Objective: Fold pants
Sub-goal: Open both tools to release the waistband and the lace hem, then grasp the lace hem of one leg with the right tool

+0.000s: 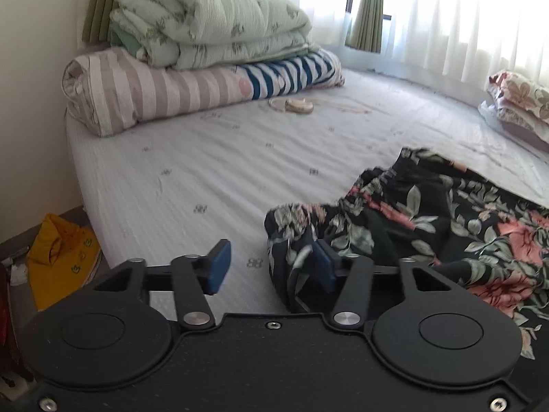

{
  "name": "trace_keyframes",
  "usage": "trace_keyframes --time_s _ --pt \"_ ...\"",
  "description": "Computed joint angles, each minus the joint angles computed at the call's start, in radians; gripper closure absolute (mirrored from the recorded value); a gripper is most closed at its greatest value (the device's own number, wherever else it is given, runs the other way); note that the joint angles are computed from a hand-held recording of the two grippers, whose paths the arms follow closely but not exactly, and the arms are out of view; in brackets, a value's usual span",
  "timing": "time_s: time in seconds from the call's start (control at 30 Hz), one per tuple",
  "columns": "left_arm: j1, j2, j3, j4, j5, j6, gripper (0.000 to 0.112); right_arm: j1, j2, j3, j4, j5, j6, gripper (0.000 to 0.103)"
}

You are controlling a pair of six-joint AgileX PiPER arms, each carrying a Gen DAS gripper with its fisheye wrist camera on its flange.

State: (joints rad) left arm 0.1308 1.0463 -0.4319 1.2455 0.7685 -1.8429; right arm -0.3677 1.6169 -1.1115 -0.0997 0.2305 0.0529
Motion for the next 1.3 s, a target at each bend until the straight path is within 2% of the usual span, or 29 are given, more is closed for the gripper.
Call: trace_keyframes --time_s 0.13,0.23,0.33,0.43,0.57,0.7,0.77,0.83,0.9,1.0,1.13,1.3 --pt "-0.086 -0.069 -0.025 -0.016 0.083 0.032 0.04 0.001 -0.044 -0.014 0.295 0.034 -0.283 0.027" --pt "-0.197 -0.108 -0.049 -0.008 0.143 0.064 0.03 0.015 -0.071 -0.03 0.506 0.092 -0.498 0.024" --pt "-0.344 -0.106 -0.092 0.001 0.19 0.1 0.029 0.053 -0.091 -0.038 0.657 0.153 -0.665 0.018" --pt "-0.444 -0.088 -0.13 0.004 0.147 0.129 0.036 0.114 -0.092 -0.035 0.728 0.184 -0.767 0.018" --pt "-0.524 -0.003 -0.207 -0.041 0.015 0.186 0.071 0.207 -0.056 -0.043 0.713 0.198 -0.797 0.018" --pt "-0.591 0.159 -0.299 -0.045 -0.104 0.198 0.088 0.289 0.015 -0.092 0.602 0.226 -0.735 0.019" --pt "-0.618 0.259 -0.362 -0.056 -0.155 0.236 0.089 0.32 0.058 -0.122 0.551 0.239 -0.701 0.023" --pt "-0.638 0.36 -0.427 -0.084 -0.213 0.282 0.09 0.35 0.107 -0.162 0.485 0.255 -0.645 0.034" --pt "-0.636 0.453 -0.505 -0.166 -0.283 0.386 0.092 0.373 0.159 -0.211 0.422 0.278 -0.584 0.039" --pt "-0.615 0.591 -0.62 -0.336 -0.372 0.58 0.094 0.381 0.213 -0.267 0.418 0.282 -0.567 0.039" --pt "-0.587 0.764 -0.81 -0.622 -0.371 0.894 0.095 0.378 0.295 -0.395 0.397 0.338 -0.526 0.04" --pt "-0.585 0.896 -0.991 -0.719 -0.323 1.038 0.095 0.378 0.387 -0.525 0.383 0.373 -0.491 0.041"
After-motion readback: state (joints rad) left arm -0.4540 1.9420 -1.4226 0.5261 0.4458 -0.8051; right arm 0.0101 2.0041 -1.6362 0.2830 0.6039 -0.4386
